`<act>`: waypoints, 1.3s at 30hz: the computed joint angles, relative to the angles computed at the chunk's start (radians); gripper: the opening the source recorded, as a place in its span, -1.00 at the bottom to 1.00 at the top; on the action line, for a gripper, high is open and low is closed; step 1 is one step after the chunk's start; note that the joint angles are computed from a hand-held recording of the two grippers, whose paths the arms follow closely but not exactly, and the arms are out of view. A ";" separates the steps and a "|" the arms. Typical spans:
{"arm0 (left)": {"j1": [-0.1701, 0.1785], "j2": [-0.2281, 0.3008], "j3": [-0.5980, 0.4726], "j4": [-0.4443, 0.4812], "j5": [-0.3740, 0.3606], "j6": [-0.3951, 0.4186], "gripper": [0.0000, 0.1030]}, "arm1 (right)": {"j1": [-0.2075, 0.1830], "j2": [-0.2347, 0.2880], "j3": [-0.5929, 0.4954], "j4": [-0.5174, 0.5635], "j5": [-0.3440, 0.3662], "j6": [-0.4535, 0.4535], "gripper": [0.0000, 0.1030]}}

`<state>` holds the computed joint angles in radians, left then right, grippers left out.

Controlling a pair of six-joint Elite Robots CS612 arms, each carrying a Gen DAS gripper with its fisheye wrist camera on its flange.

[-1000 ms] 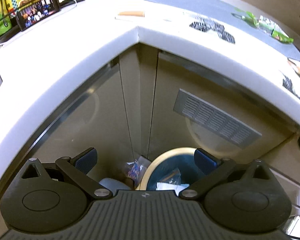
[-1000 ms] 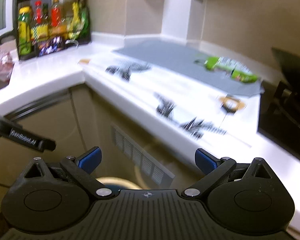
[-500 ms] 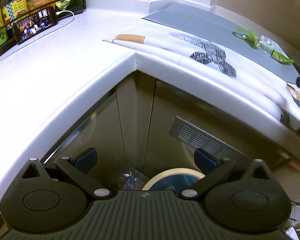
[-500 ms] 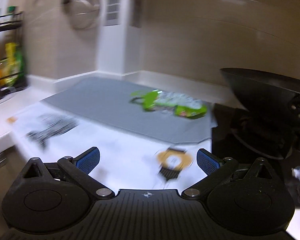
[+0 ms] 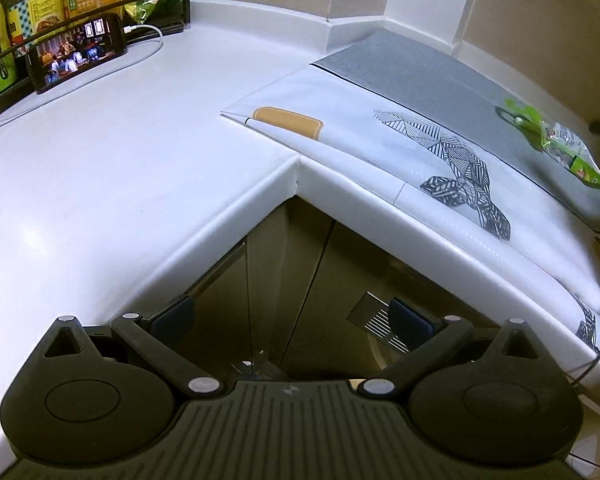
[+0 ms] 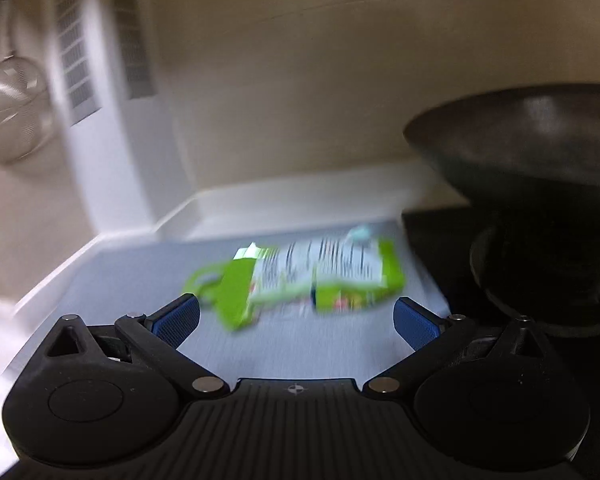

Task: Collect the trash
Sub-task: 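Raise both tools back up to the grey mat, then grasp the green snack bag with the left tool while the right tool grasps the white toothbrush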

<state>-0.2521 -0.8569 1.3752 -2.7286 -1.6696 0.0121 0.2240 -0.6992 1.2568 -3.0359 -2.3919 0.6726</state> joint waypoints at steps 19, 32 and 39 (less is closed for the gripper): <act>0.030 0.018 -0.040 0.054 -0.059 -0.004 0.99 | -0.140 0.190 -0.354 0.321 0.180 0.002 0.85; 0.022 -0.005 -0.020 -0.006 -0.069 -0.003 0.99 | -0.051 0.177 -0.340 0.265 0.484 -0.253 0.80; 0.014 -0.006 -0.040 -0.085 -0.085 0.014 0.99 | -0.045 0.065 -0.145 0.048 0.401 -0.109 0.95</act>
<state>-0.2377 -0.8629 1.3352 -2.8132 -1.7545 0.0260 0.1794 -0.6337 1.1122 -2.9879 -1.9904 0.5634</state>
